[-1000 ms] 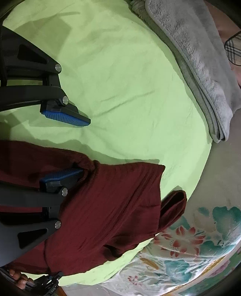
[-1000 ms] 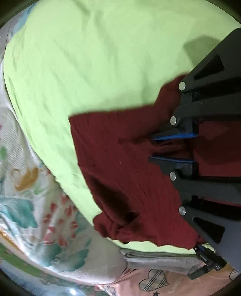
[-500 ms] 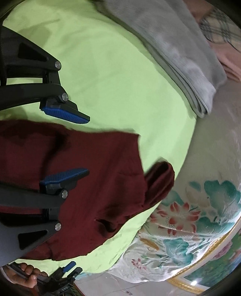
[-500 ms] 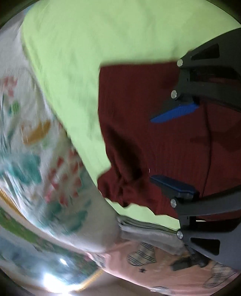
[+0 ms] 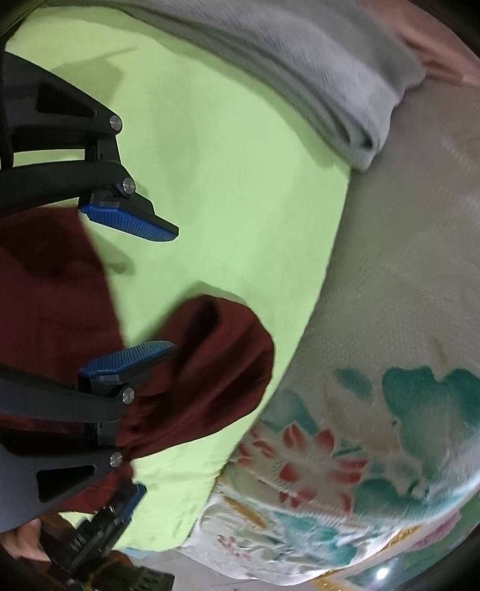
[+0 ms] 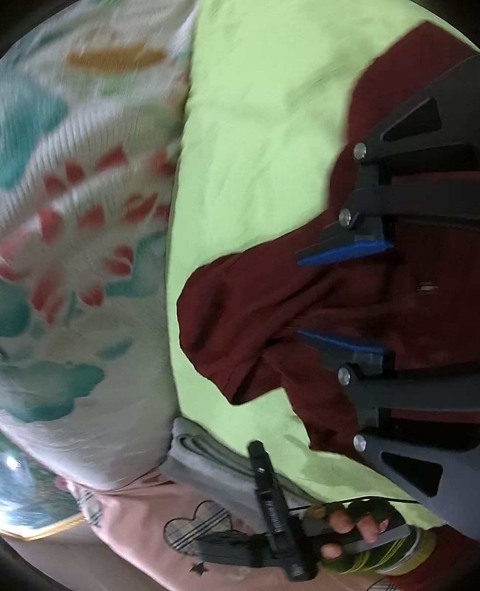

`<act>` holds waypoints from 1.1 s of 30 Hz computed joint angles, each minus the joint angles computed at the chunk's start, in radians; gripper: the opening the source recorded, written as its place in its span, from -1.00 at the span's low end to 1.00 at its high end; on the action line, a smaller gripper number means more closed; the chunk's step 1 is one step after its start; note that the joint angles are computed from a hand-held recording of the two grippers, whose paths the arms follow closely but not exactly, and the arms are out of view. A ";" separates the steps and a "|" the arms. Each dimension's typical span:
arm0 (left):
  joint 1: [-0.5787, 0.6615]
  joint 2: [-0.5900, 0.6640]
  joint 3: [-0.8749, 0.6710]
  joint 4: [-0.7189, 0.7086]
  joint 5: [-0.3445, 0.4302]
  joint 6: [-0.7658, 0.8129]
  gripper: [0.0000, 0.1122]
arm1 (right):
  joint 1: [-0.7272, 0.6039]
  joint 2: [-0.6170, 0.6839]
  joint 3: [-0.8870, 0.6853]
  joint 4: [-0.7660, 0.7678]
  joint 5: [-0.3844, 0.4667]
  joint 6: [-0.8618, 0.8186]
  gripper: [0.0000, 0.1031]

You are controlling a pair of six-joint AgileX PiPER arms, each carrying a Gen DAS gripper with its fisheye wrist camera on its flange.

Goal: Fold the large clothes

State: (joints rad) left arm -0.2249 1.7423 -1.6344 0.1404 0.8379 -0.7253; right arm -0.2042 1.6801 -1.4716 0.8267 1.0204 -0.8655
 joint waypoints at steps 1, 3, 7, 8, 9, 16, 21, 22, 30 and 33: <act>0.018 0.039 -0.044 -0.029 0.006 0.032 0.01 | 0.018 0.019 -0.022 -0.015 -0.004 0.012 -0.38; 0.037 0.110 -0.124 -0.063 0.026 0.078 0.01 | 0.074 0.078 -0.092 -0.077 -0.023 0.050 -0.42; 0.059 0.195 -0.219 -0.101 0.038 0.145 0.01 | 0.128 0.165 -0.188 -0.151 -0.009 0.093 -0.42; 0.064 0.203 -0.226 -0.112 0.033 0.156 0.01 | 0.143 0.181 -0.202 -0.180 -0.019 0.104 -0.42; 0.069 0.210 -0.231 -0.124 0.026 0.166 0.01 | 0.150 0.193 -0.210 -0.196 -0.025 0.110 -0.46; 0.064 0.209 -0.230 -0.160 0.002 0.219 0.03 | 0.043 0.146 -0.160 -0.070 -0.049 0.005 -0.87; 0.026 0.208 -0.246 -0.208 -0.022 0.295 0.08 | -0.174 0.161 -0.229 0.086 0.069 -0.006 -0.87; 0.008 0.217 -0.263 -0.204 -0.017 0.298 0.09 | -0.200 0.174 -0.249 0.086 0.084 0.005 -0.87; -0.170 0.414 -0.592 -0.003 0.210 0.271 0.11 | -0.293 0.263 -0.349 0.054 0.145 0.060 -0.87; -0.139 0.451 -0.645 -0.038 0.227 0.238 0.11 | -0.304 0.269 -0.338 0.067 0.148 0.056 -0.87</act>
